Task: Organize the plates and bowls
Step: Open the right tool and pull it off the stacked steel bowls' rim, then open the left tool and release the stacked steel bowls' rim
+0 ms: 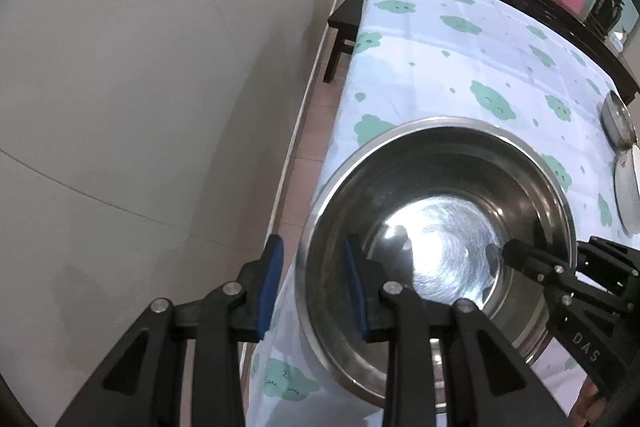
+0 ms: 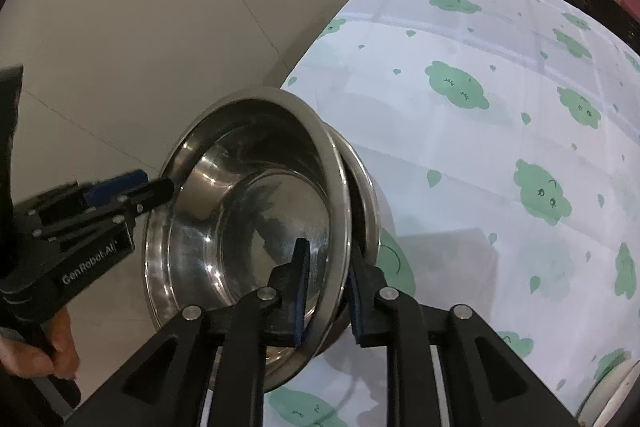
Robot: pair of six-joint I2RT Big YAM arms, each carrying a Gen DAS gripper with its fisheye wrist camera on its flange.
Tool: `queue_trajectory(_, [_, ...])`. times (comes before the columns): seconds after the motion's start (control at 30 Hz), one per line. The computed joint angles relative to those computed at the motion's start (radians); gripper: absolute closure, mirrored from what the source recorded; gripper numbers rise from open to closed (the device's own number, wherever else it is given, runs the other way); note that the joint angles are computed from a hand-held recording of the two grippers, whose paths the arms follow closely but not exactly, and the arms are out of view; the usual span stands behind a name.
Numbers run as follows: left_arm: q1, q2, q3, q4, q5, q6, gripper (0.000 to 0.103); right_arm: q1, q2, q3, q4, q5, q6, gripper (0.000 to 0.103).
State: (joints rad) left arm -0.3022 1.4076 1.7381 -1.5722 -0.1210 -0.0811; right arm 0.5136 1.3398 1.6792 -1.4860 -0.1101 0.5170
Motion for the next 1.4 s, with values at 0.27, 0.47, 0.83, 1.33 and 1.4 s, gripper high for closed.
queue_trajectory(0.27, [0.005, -0.008, -0.004, 0.014, -0.009, 0.002, 0.073, 0.002, 0.005, 0.004, -0.003, 0.008, -0.004, 0.083])
queue_trajectory(0.47, [0.006, -0.009, -0.004, 0.012, -0.004, 0.001, 0.071, -0.003, 0.008, 0.018, -0.007, 0.014, -0.006, 0.083])
queue_trajectory(0.83, [0.002, -0.004, 0.004, 0.009, -0.010, -0.001, 0.071, -0.047, -0.045, 0.024, 0.023, 0.036, 0.020, 0.082])
queue_trajectory(1.33, [-0.029, -0.010, 0.017, 0.009, -0.024, -0.014, 0.065, 0.002, -0.102, -0.003, 0.045, 0.126, 0.031, 0.082])
queue_trajectory(1.4, [-0.035, -0.010, 0.019, 0.007, -0.025, -0.016, 0.060, 0.011, -0.111, -0.009, 0.055, 0.156, 0.028, 0.082])
